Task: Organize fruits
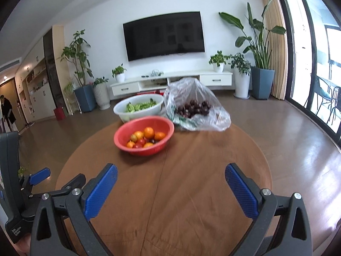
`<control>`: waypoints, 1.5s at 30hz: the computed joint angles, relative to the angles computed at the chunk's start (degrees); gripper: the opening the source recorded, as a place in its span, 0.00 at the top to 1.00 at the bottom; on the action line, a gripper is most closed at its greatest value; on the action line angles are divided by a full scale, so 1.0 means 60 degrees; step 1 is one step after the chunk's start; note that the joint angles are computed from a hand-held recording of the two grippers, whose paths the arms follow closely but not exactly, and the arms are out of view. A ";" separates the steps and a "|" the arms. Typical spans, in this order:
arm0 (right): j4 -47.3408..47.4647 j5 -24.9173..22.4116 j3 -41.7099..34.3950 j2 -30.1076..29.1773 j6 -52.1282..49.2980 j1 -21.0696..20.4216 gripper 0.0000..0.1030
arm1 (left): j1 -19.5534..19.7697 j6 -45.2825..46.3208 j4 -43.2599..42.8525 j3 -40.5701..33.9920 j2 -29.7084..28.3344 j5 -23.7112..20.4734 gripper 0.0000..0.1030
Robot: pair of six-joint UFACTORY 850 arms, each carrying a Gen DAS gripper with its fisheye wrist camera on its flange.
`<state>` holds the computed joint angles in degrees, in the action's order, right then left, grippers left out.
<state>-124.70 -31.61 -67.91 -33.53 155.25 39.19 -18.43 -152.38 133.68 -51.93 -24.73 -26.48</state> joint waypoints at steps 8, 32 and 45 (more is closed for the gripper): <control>0.0847 0.0518 -0.0218 -0.0280 -0.0808 0.0074 0.00 | 0.0156 -0.0380 0.0443 -0.0174 -0.0276 0.0287 0.00; 0.1635 0.0915 -0.0432 -0.0388 -0.1647 0.0118 0.00 | 0.0252 -0.0809 0.0952 -0.0060 -0.0195 0.0337 0.00; 0.1659 0.0960 -0.0405 -0.0439 -0.1609 0.0126 0.00 | 0.0233 -0.0794 0.0931 -0.0065 -0.0197 0.0348 0.00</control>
